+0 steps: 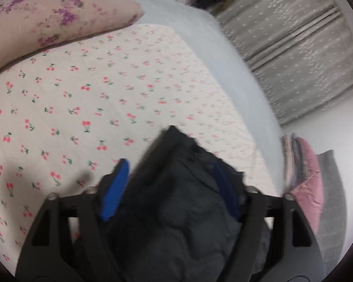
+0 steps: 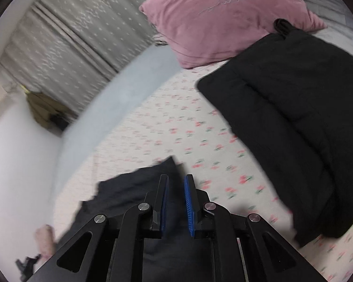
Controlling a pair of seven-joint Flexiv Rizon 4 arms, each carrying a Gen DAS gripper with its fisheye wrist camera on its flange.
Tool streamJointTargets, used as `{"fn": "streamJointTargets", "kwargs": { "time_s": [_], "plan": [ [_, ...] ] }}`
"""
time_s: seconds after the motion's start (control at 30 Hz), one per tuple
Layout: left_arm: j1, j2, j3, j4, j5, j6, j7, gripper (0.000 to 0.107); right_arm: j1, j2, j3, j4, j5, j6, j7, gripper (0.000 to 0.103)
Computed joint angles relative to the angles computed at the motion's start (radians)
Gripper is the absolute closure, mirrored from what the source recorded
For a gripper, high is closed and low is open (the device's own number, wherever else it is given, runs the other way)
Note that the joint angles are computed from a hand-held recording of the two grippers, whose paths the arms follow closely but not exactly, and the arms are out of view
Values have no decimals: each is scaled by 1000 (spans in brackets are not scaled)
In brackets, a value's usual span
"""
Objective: Fold large clothes
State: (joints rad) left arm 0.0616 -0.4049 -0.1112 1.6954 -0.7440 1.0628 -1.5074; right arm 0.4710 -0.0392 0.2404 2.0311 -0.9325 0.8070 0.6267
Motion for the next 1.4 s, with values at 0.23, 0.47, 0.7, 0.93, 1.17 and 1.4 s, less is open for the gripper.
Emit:
{"fn": "streamJointTargets", "kwargs": {
  "time_s": [0.23, 0.47, 0.7, 0.93, 1.17, 1.4],
  "plan": [
    [-4, -75, -6, -85, 61, -155, 20, 32, -7, -139, -50, -43, 97, 242, -231, 78],
    [-44, -100, 23, -138, 217, -111, 24, 96, 44, -183, -91, -105, 49, 171, -304, 93],
    [-32, -116, -22, -157, 152, 8, 52, 99, 54, -192, -104, -150, 14, 142, -335, 96],
    [-25, -166, -83, -229, 109, 119, 93, 99, 65, -216, -150, -223, -153, 114, -279, 99],
    [-123, -290, 71, -380, 323, 66, -75, 99, 94, -341, -152, -355, -63, -73, -410, 99],
    [-100, -303, 42, -369, 372, 64, -118, 85, 113, -395, -165, -369, 95, -115, -485, 91]
  ]
}}
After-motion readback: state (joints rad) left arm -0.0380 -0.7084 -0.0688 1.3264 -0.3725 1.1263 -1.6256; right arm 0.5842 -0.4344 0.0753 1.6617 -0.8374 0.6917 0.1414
